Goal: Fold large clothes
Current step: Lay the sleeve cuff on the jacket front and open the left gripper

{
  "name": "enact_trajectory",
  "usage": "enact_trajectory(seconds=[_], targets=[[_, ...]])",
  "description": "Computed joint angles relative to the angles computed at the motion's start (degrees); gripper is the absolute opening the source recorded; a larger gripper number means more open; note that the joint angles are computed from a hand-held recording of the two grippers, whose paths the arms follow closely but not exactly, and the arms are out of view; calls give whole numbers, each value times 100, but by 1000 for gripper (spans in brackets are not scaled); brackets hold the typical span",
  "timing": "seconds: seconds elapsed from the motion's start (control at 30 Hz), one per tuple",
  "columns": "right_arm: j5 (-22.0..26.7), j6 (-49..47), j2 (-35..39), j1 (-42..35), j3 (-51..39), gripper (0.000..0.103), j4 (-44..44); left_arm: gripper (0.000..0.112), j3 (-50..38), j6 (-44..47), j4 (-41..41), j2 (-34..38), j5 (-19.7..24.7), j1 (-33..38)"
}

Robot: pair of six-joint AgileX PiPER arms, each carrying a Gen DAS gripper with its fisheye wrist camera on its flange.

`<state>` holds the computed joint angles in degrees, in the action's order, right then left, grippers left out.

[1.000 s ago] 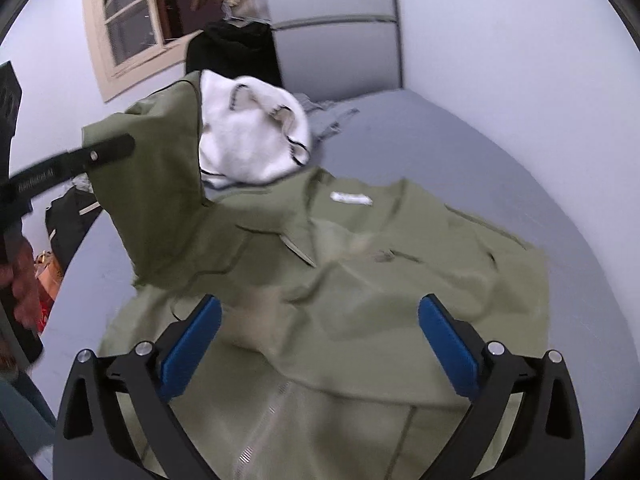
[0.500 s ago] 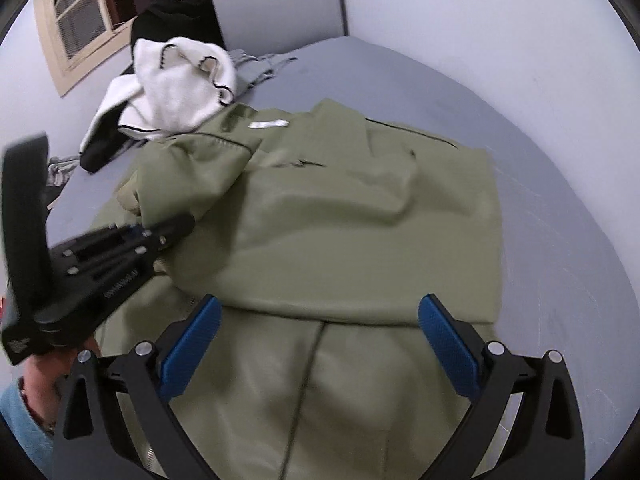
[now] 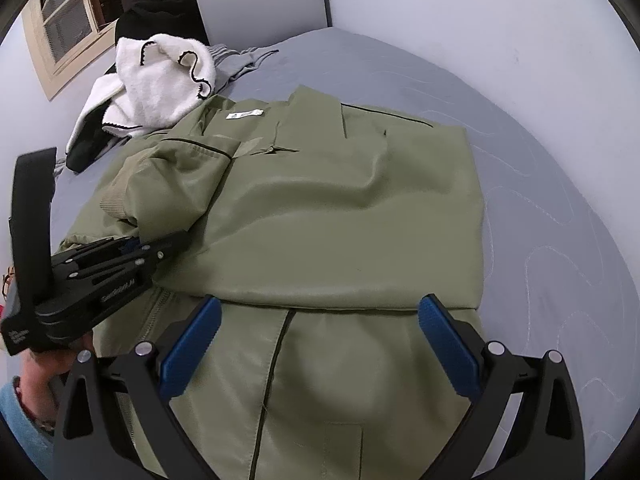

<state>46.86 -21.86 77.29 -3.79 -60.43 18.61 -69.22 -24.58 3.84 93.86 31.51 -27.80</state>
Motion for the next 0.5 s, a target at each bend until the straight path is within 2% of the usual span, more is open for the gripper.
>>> enact_trajectory(seconds=[0.07,0.1,0.23,0.37,0.5], targets=[[-5,48,-50,47,-40,97,-74,67,-78,229,-141,-169,211,-89],[-25,80,-74,81,-58,97,-120,71,-70,347,-246,-285,279,-109],[54,134,-64,228,-241,97,-144,72,46,1135,-1105,-786,746,189],[6,408,-53,730,-391,97,-510,85,283,1243,-964,-1354,1196,580],[41,657,39,1301,-601,97,-710,85,402,1380,-791,-1676,1467,966]])
